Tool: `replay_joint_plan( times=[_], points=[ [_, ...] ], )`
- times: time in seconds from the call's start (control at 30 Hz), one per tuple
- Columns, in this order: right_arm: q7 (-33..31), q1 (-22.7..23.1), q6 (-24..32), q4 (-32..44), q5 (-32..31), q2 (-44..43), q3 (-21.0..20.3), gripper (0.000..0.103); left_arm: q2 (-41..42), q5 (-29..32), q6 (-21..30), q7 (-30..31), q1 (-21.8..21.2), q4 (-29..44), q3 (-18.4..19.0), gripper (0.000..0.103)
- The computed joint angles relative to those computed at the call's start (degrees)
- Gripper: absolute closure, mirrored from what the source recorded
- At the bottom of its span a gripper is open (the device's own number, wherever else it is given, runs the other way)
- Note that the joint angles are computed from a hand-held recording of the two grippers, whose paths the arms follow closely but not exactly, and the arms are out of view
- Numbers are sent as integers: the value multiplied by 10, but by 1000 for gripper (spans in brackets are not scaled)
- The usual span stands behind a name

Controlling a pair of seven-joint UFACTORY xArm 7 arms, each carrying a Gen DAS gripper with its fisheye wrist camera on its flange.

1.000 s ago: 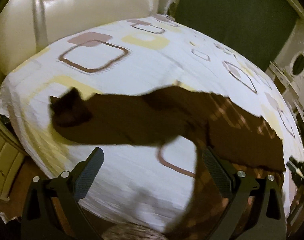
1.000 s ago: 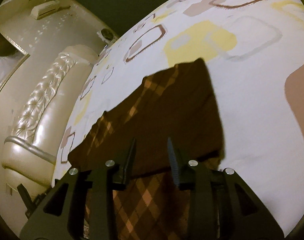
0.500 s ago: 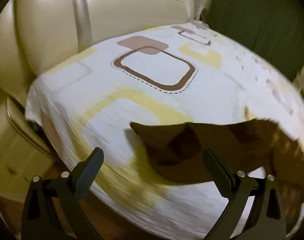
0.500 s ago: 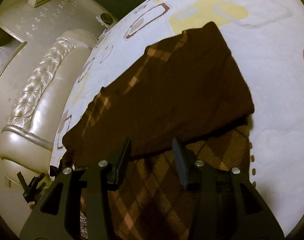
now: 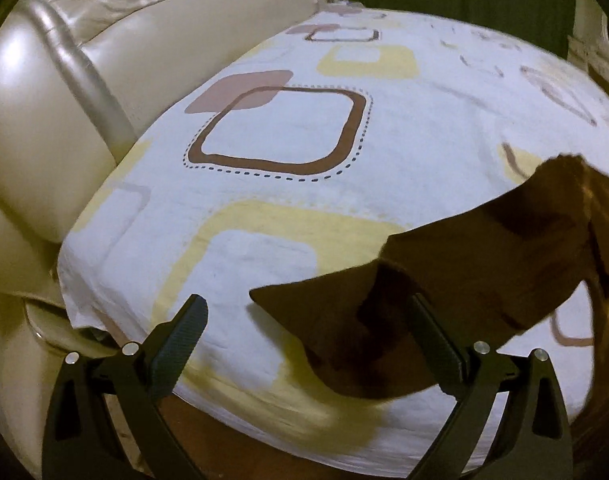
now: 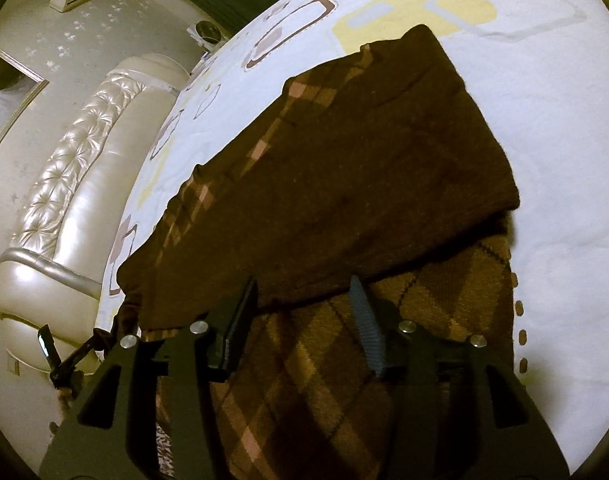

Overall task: Fold small clothes
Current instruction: 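Grasp the other sleeve with the left gripper and lift it while the right gripper presses the sweater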

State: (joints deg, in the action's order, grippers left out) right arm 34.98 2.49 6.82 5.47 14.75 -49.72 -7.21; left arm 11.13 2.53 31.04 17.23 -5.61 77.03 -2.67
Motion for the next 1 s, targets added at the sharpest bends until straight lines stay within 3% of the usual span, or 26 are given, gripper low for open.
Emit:
replay_joint_plan(
  times=[0.03, 0.1, 0.17, 0.23, 0.3, 0.5, 0.63, 0.77, 1.0],
  points=[
    [0, 0, 0, 0, 0, 0, -1, 54, 6, 3, 4, 0, -1, 7, 1, 40],
    [-1, 0, 0, 0, 0, 0, -2, 54, 23, 26, 47, -20, -8, 34, 8, 70],
    [1, 2, -6, -1, 1, 4, -1, 54, 33, 8, 79, -2, -1, 49, 1, 82],
    [2, 3, -12, -2, 1, 8, -1, 54, 30, 14, 74, 0, -2, 41, 3, 85],
    [1, 6, -16, 0, 1, 14, -4, 54, 30, 2, 80, 3, 2, 41, 1, 97],
    [0, 7, -20, 0, 0, 17, -6, 54, 35, -109, 89, -57, 39, 76, 4, 98],
    [0, 8, -20, 1, 0, 18, -6, 54, 53, -186, 143, -72, 73, 119, 1, 98],
    [-1, 9, -22, 1, 0, 20, -8, 54, 66, -165, 169, -83, 75, 149, 7, 98],
    [-2, 9, -24, 2, 0, 23, -8, 53, 141, -149, 290, -103, 95, 279, 11, 98]
  ],
)
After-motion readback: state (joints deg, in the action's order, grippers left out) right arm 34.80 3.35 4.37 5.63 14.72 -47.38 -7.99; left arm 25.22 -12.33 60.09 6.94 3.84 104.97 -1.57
